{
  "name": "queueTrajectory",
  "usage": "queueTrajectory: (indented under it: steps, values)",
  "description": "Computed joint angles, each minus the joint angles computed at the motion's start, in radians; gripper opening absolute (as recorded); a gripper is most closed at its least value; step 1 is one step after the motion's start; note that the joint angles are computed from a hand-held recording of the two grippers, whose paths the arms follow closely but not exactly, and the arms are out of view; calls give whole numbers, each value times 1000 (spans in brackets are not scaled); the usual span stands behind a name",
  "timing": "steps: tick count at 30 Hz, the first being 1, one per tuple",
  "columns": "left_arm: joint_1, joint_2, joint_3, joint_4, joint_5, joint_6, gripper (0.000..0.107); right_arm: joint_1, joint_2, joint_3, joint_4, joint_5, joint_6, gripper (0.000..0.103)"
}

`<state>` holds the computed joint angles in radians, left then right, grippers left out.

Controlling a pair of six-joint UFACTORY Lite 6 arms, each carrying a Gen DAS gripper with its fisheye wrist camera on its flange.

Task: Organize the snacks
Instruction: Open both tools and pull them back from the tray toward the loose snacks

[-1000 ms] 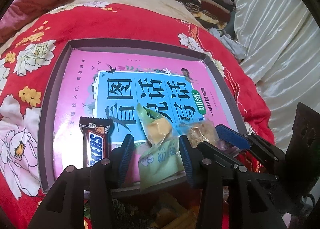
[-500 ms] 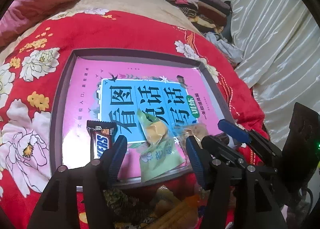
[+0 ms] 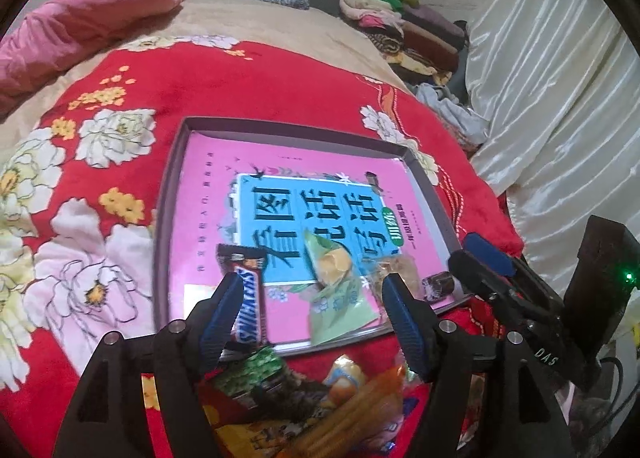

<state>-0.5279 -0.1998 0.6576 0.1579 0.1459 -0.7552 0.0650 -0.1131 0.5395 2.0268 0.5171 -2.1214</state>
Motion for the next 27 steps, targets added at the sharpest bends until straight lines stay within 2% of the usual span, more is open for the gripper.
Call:
queueTrajectory:
  steps: [2, 4, 8, 11, 20, 27]
  values:
    - [16, -28, -20, -85, 7, 92, 74, 0, -8, -4, 3, 0, -3, 73]
    - [29, -63, -42, -67, 20, 79, 74, -4, -17, -10, -3, 9, -1, 73]
    - [51, -112, -76, -161, 34, 172, 74, -9, -36, -22, -3, 24, -6, 75]
    - [49, -145, -99, -111, 47, 130, 74, -9, -46, -27, -5, 24, -7, 76]
    - [57, -214, -162, -150, 68, 185, 74, -26, -87, -49, -37, 29, 17, 77]
    - [81, -252, -200, -274, 80, 308, 74, -51, -131, -75, -78, 36, 50, 77]
